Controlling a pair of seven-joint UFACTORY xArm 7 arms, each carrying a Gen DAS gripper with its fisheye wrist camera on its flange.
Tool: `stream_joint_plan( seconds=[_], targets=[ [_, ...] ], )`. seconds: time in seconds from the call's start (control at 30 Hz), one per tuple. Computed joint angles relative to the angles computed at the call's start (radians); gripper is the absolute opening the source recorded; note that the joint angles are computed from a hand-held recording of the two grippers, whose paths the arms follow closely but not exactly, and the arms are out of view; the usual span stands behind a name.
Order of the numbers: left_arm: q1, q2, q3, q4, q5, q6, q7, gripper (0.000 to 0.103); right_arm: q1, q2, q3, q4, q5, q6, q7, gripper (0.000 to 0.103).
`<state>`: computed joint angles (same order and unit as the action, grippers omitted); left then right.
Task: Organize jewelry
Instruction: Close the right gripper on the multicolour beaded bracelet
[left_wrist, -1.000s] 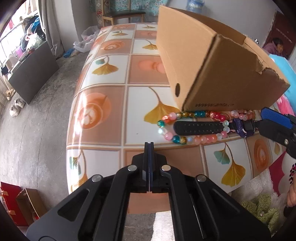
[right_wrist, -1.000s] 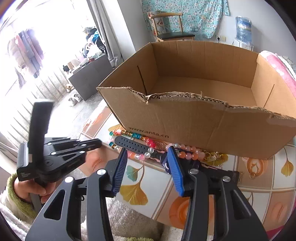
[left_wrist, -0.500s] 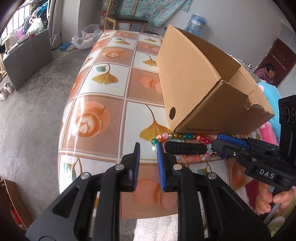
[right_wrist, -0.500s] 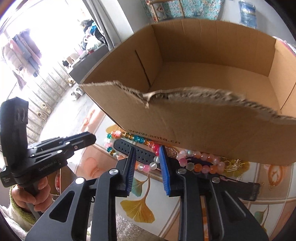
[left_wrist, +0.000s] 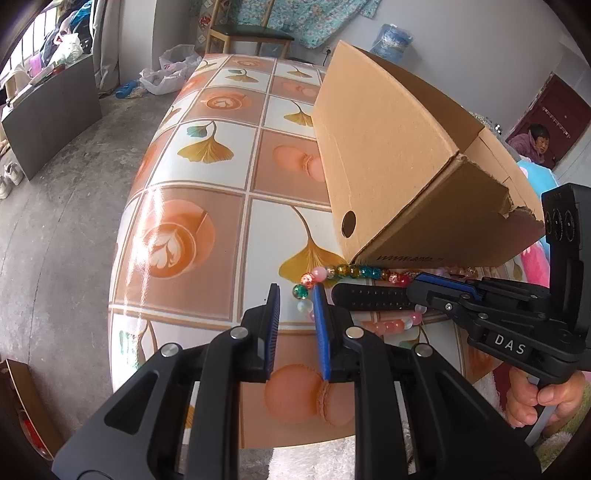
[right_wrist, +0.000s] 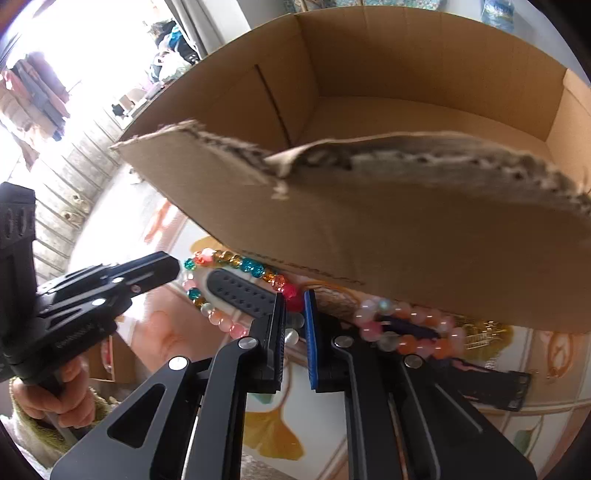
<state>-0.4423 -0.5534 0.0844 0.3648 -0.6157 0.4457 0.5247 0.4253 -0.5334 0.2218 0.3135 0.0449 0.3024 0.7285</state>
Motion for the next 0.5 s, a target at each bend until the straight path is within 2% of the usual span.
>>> stream_joint_plan(
  seconds=[0.1,0.17,0.23,0.4,0.47,0.5],
  targets=[
    [0.006,0.005,-0.003,0.003,0.012,0.007,-0.003,0.022,0.013,0.027,0.005,0.011,0.002,-0.027,-0.004,0.01],
    [0.014,0.011,-0.017,0.003,0.026,-0.004,-0.015,0.03,0.018,0.036,-0.007,0.014,0.003,-0.033,-0.02,0.01],
    [0.042,0.028,-0.055,0.006,0.074,-0.021,-0.055,0.03,0.017,0.058,0.001,0.026,0.006,-0.044,-0.014,0.01],
    [0.069,0.056,-0.104,0.01,0.183,-0.064,-0.126,0.03,0.013,0.082,0.005,0.039,0.006,-0.057,-0.008,0.01],
    [0.084,0.062,-0.134,0.008,0.246,-0.083,-0.161,0.03,0.039,0.026,-0.038,-0.012,0.003,-0.052,-0.022,0.01],
    [0.097,0.066,-0.157,0.006,0.288,-0.094,-0.183,0.03,0.029,0.027,-0.025,-0.011,0.018,-0.052,-0.041,0.011]
  ],
)
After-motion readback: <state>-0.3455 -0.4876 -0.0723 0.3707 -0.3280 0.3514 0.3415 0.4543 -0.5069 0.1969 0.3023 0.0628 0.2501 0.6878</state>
